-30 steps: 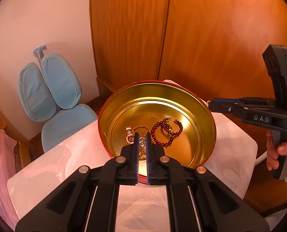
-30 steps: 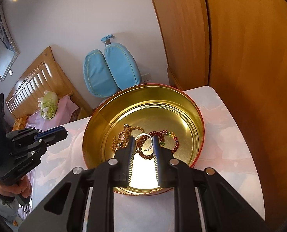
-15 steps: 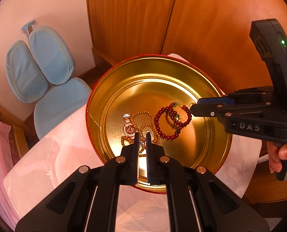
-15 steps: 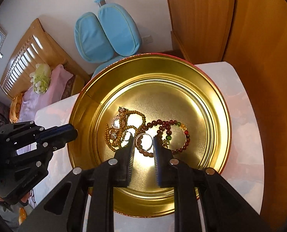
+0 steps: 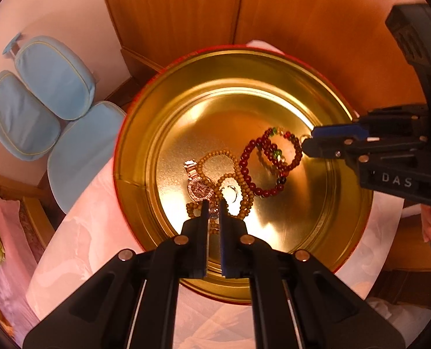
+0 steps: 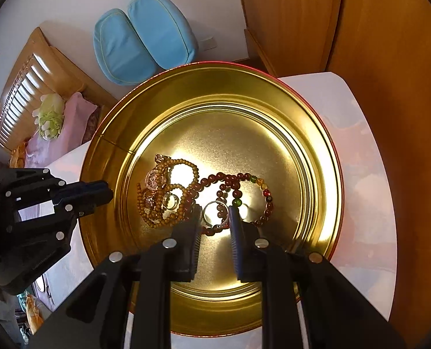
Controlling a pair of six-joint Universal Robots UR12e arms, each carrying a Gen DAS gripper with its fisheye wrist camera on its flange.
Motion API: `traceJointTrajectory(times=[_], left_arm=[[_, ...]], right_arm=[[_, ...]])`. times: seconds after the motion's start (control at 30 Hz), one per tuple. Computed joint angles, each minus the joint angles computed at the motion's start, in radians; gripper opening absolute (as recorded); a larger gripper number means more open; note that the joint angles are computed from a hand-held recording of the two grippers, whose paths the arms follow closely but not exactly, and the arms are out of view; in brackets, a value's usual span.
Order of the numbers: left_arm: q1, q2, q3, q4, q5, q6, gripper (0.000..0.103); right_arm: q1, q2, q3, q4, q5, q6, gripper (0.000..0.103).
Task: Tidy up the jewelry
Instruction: 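Open the left tool to drop the stud while the right tool releases the ring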
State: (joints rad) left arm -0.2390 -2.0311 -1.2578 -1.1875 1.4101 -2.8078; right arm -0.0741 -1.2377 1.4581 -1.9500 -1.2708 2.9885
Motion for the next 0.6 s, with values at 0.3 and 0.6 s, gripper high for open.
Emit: traceJointTrajectory(times=[0.3, 0.6], left_arm=[[-0.029, -0.054, 0.075, -0.086, 0.048, 0.062, 0.006], [-0.032, -0.057, 0.073, -0.083, 0.067, 0.056, 0.006]], right_arm=[[0.014, 0.079, -0.109, 0.14, -0.027, -0.017, 0.02], [0.013, 0.078, -0.099, 0.145, -0.025, -0.026, 0.02]])
